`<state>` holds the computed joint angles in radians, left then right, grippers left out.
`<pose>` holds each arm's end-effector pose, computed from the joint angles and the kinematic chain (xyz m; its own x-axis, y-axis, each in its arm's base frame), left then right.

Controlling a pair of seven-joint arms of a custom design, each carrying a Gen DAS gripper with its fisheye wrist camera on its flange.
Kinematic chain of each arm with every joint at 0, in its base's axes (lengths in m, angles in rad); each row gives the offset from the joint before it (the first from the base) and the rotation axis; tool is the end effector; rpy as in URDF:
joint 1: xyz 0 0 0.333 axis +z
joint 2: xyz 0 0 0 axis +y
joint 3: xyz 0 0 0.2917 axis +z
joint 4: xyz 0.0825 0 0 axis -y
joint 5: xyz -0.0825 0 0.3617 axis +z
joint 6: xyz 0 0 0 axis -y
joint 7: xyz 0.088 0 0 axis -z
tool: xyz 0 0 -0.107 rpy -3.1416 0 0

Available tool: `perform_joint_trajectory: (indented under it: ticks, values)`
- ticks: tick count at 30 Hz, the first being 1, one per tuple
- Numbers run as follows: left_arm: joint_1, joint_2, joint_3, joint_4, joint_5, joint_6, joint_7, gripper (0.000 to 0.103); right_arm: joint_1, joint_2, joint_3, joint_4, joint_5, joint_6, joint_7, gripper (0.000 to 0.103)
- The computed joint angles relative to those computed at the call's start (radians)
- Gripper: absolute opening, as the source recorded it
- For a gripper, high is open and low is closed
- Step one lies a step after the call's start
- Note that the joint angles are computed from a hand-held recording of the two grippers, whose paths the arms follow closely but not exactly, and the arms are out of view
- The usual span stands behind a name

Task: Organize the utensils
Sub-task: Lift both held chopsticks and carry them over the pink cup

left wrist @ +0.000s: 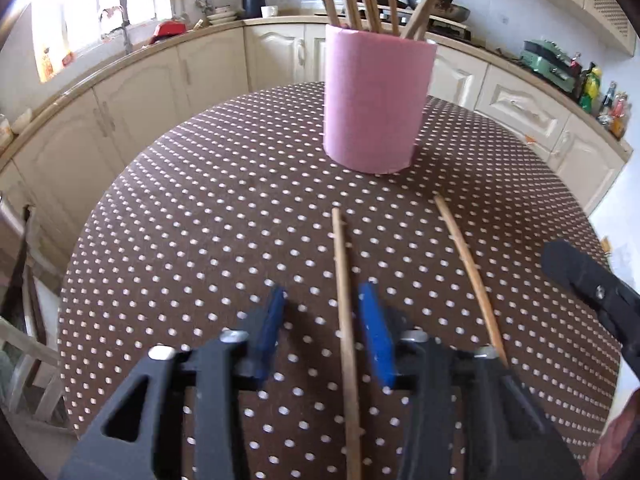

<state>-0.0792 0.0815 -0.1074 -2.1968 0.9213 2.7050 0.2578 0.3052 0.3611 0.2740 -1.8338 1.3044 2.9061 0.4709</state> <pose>0.5355 -0.1285 0.3738 0.3564 -0.9343 -0.0096 -0.7365 -0.2746 -0.6182 0.5680 0.2838 0.3745 0.5344 -0.7545 -0.3810 -0.6864 -0.1244 -0.7165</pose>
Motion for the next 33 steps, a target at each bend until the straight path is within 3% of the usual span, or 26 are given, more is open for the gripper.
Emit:
perform_joint_trajectory:
  ticks: [2,6,7,10,13,14,16,18,19,21,23,26,27,33]
  values:
    - [0.008,0.003,0.004,0.002,-0.023,0.023,0.022,0.006,0.022,0.012,-0.022,0.004,-0.087,-0.006,0.066,0.006]
    - [0.03,-0.013,0.02,-0.033,-0.017,0.105,0.012,0.006,0.128,0.051,-0.122,0.013,-0.411,0.042,0.345,0.008]
    - [0.035,-0.016,0.023,-0.04,-0.013,0.121,0.003,0.006,0.176,0.064,-0.177,0.025,-0.517,0.033,0.45,0.013]
    - [0.053,-0.023,0.034,-0.071,0.002,0.188,-0.021,0.006,0.231,0.093,-0.231,0.049,-0.661,0.057,0.588,0.064]
    - [0.074,-0.02,0.043,-0.09,-0.004,0.259,-0.029,0.006,0.284,0.123,-0.281,0.076,-0.787,0.073,0.677,0.061]
    - [0.076,-0.021,0.045,-0.097,-0.001,0.276,-0.038,0.006,0.314,0.14,-0.318,0.097,-0.837,0.051,0.733,0.041]
    - [0.079,-0.021,0.048,-0.103,0.008,0.295,-0.051,0.006,0.399,0.174,-0.42,0.132,-0.957,0.02,0.866,0.032]
    - [0.081,-0.021,0.05,-0.105,0.013,0.302,-0.056,0.006,0.423,0.183,-0.45,0.144,-1.021,0.008,0.918,0.02]
    - [0.08,-0.023,0.048,-0.107,0.009,0.298,-0.048,0.006,0.431,0.183,-0.46,0.142,-1.045,0.01,0.943,0.008]
    - [0.074,-0.031,0.042,-0.108,0.017,0.28,-0.057,0.006,0.372,0.178,-0.399,0.15,-1.03,-0.008,0.935,0.006]
    - [0.074,-0.042,0.041,-0.111,0.042,0.281,-0.088,0.006,0.252,0.166,-0.27,0.151,-0.952,-0.018,0.867,0.006]
    - [0.079,-0.069,0.037,-0.115,0.121,0.284,-0.167,0.006,0.16,0.127,-0.166,0.094,-0.915,0.049,0.822,0.006]
    - [0.084,-0.082,0.034,-0.118,0.156,0.29,-0.199,0.006,0.109,0.11,-0.108,0.075,-0.882,0.066,0.787,0.006]
    - [0.114,-0.159,-0.003,-0.119,0.297,0.28,-0.328,0.006,-0.129,0.028,0.165,-0.009,-0.638,0.179,0.512,0.006]
